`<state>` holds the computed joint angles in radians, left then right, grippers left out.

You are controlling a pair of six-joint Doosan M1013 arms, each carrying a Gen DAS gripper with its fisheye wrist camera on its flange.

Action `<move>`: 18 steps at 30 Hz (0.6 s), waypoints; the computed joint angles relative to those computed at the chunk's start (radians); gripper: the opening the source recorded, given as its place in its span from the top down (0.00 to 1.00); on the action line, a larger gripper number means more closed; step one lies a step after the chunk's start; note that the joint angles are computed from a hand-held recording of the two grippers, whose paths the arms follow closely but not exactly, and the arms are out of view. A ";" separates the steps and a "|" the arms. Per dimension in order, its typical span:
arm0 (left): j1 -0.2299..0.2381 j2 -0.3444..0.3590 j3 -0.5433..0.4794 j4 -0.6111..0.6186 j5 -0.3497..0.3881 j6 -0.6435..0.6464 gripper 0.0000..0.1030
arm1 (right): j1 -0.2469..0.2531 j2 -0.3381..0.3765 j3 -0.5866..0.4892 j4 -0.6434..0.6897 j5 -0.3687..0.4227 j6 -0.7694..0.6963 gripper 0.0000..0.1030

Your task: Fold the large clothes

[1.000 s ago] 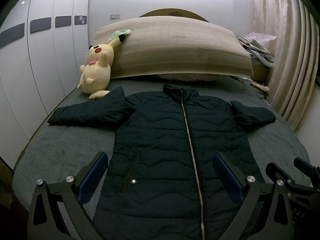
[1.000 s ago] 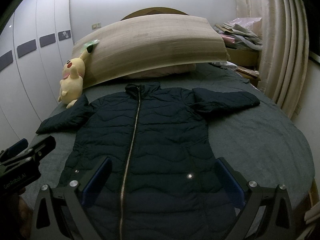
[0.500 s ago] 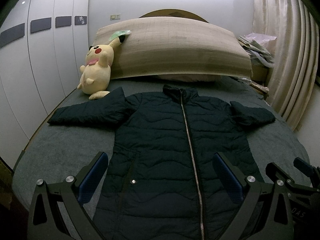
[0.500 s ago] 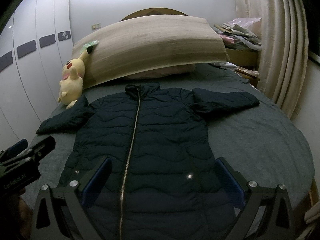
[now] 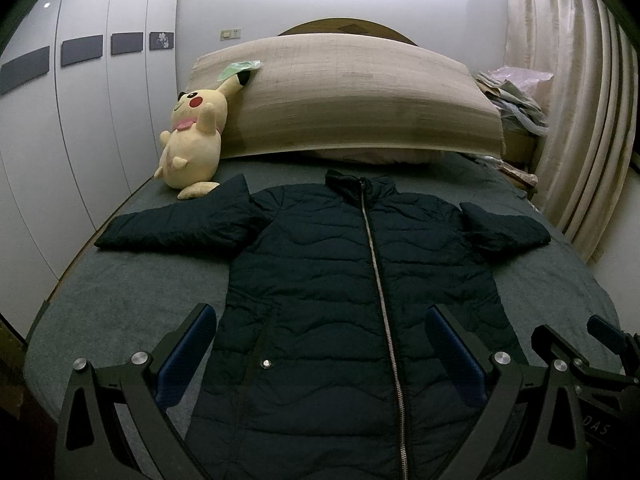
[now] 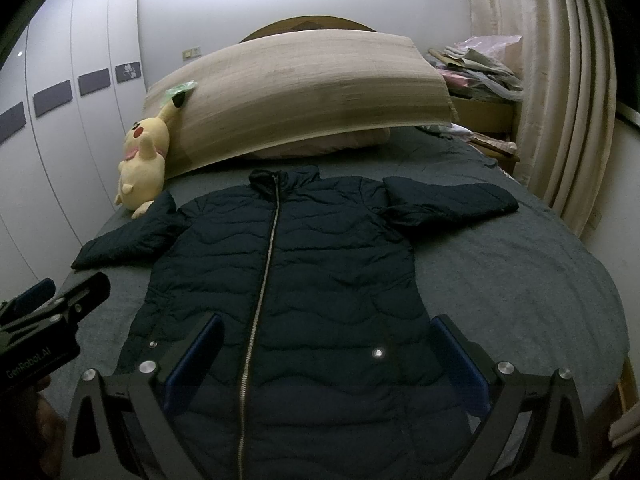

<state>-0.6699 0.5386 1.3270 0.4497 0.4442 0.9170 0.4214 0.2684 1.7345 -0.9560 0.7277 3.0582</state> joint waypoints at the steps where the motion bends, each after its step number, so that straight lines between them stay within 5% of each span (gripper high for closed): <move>1: -0.001 0.000 -0.001 0.001 0.001 0.000 0.00 | 0.000 0.000 -0.001 0.000 0.001 0.000 0.00; 11: 0.003 0.012 -0.014 -0.026 0.012 0.024 0.00 | -0.014 -0.002 0.005 0.026 -0.017 -0.017 0.00; 18: 0.042 0.078 -0.065 0.017 0.099 -0.054 0.00 | -0.155 -0.066 0.127 0.140 -0.302 -0.019 0.00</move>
